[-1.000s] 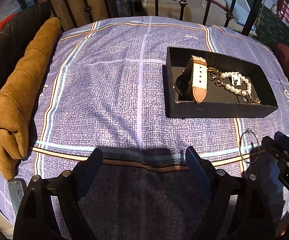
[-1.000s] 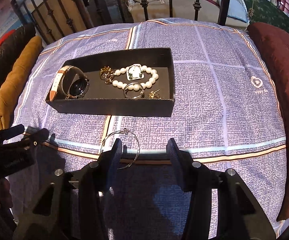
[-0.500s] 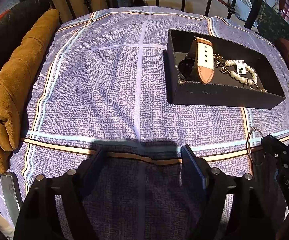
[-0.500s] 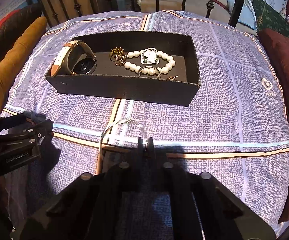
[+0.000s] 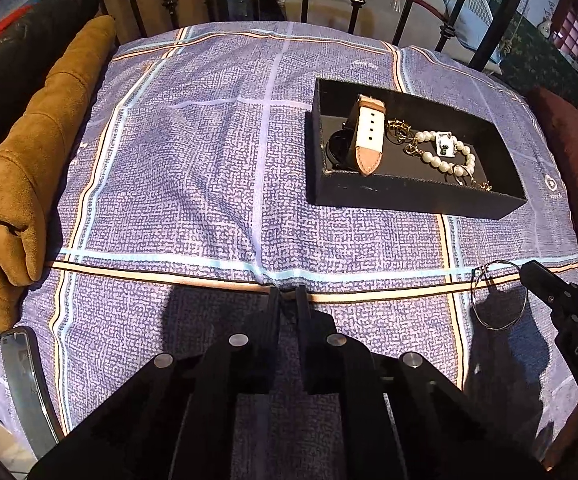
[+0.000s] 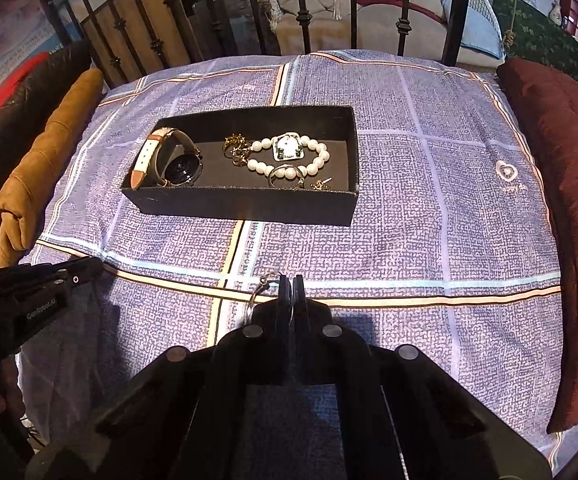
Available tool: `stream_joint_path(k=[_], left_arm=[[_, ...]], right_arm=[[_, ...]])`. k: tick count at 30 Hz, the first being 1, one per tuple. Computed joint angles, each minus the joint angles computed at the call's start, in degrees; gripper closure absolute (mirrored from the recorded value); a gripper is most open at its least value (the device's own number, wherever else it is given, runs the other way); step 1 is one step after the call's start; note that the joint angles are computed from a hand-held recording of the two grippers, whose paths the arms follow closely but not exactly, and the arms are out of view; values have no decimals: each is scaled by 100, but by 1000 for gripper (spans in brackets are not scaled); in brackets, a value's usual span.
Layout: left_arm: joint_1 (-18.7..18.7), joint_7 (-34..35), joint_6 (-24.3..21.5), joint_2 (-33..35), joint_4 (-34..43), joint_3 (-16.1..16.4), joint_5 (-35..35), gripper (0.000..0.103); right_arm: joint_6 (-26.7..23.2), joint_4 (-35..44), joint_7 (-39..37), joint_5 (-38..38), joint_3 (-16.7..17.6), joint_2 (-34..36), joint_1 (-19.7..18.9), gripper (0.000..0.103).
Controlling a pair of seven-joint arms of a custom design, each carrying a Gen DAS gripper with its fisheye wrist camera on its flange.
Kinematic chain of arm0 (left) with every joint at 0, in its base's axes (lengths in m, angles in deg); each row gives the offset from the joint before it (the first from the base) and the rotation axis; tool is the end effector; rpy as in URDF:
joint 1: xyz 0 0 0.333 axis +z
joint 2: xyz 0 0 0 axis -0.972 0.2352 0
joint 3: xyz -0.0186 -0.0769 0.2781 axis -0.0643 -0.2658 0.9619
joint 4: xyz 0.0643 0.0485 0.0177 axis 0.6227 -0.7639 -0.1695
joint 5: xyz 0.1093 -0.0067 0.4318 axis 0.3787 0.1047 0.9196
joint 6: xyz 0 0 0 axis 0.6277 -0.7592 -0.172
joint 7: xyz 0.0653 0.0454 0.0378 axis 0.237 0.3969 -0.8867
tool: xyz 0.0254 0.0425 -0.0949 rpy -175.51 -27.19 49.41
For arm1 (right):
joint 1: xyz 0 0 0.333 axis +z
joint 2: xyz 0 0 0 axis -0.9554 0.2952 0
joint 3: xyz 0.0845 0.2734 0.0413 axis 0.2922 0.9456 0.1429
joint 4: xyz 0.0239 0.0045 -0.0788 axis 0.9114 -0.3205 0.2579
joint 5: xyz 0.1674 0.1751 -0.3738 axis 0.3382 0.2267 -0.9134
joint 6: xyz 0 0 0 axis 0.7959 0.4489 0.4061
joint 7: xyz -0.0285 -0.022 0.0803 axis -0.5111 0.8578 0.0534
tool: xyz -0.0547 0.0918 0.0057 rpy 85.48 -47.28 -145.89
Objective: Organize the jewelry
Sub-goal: 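Carry the hoop earring into the box and open the right gripper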
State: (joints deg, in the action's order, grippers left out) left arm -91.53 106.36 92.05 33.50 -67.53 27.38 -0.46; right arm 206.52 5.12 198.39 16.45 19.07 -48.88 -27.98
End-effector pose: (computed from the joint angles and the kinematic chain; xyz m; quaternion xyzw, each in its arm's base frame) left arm 0.6405 -0.3032 0.3782 -0.5060 0.8437 -0.1626 0.0748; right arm 0.5401 0.5599 0.3980 -0.4859 0.8401 -0.1653 0.1757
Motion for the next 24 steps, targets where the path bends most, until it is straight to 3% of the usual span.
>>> stream_joint_path(k=[12,24], left_arm=[[-4,84,42,-35,274,-77,-241,95],[-263,284,25,1018,1959,-104,-260,96]], right_arm=[[-45,250,-82,-395,-114,-55,62,101],[-94,1124,-673,-782,-432,420,-18,100]])
